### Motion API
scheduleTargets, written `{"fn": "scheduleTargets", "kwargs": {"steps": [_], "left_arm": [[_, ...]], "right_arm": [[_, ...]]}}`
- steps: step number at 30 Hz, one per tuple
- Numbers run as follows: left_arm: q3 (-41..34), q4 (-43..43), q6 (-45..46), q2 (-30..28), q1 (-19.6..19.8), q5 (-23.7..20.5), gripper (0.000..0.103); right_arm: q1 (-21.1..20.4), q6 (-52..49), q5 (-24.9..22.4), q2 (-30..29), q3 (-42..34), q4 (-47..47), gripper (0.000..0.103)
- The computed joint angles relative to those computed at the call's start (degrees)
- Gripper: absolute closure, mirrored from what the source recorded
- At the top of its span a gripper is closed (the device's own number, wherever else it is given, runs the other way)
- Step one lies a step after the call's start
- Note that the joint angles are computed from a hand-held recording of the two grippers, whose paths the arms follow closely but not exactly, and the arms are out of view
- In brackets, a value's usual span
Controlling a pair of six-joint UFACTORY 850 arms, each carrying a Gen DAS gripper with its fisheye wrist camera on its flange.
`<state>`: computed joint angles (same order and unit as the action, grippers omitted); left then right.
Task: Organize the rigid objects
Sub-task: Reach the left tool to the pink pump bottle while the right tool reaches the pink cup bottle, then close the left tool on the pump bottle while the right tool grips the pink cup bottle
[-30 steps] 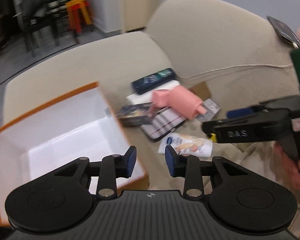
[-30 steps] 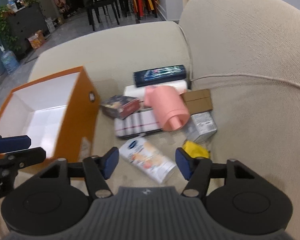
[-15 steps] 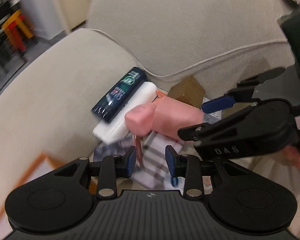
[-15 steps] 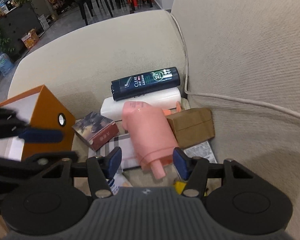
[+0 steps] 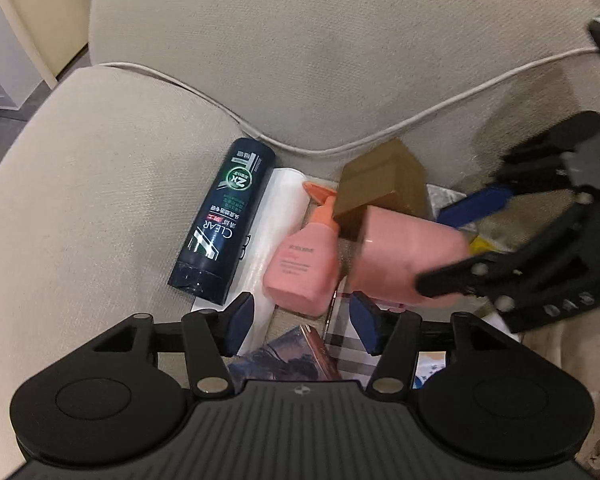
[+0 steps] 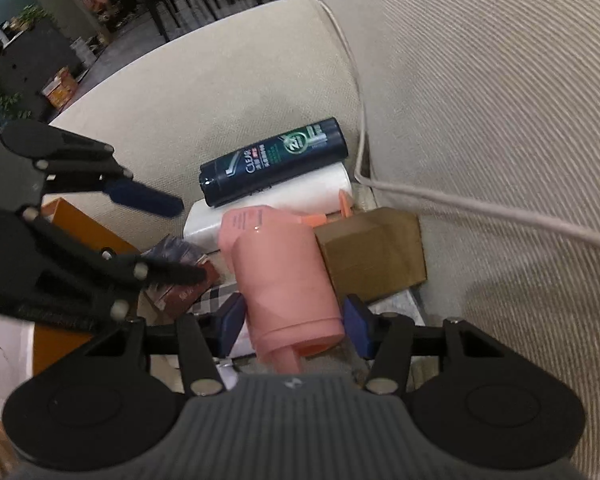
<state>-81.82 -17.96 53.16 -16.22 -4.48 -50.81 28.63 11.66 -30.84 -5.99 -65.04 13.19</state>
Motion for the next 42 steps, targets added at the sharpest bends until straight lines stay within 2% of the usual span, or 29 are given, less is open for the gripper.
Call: {"fn": "scheduleTargets", "kwargs": {"steps": [4,10,13,15,18,24,29,34,38,42], "left_arm": [[-1.3,2.0,2.4,-1.5,-1.7,-0.1,0.039],[-3.5,8.6,1.9,-4.4,-3.4,-0.8,0.039],[-4.2,7.9,0.8,-5.8,-3.1,-1.5,0.049],[-3.9,7.5,0.4,-5.7,-3.2,-1.5,0.051],[-2.4,9.7,-4.1,-4.3,-3.9,0.2,0.052],[-2.2,13.4,-15.7,-2.2,-4.5,-1.8,0.053],[0.7,12.6,-24.1,3.0,-3.9,-3.6,0.054],[7.2,13.9,-32.8,9.3,-4.3,-2.1,0.054],[10.7,12.9,-37.7,11.9,-4.3,-2.7,0.054],[14.5,13.5,-38.8,13.5,-5.0,1.0,0.054]], "right_arm": [[1.5,6.0,-1.0,0.2,-0.1,-4.5,0.049],[0.2,1.4,-0.4,0.2,0.1,0.3,0.047],[-0.1,-0.6,-0.8,-0.1,0.0,2.9,0.047],[0.0,-1.2,-1.1,-0.4,0.0,4.0,0.046],[0.3,-0.1,-0.8,-0.6,0.2,3.0,0.047],[0.5,1.3,-1.1,0.3,0.0,0.9,0.048],[0.7,2.4,-2.5,1.9,0.7,-0.2,0.048],[1.2,1.8,-3.1,4.1,3.1,0.9,0.048],[1.8,3.3,-3.4,5.2,4.7,-0.5,0.048],[2.0,4.8,-3.4,6.2,5.9,-2.5,0.048]]}}
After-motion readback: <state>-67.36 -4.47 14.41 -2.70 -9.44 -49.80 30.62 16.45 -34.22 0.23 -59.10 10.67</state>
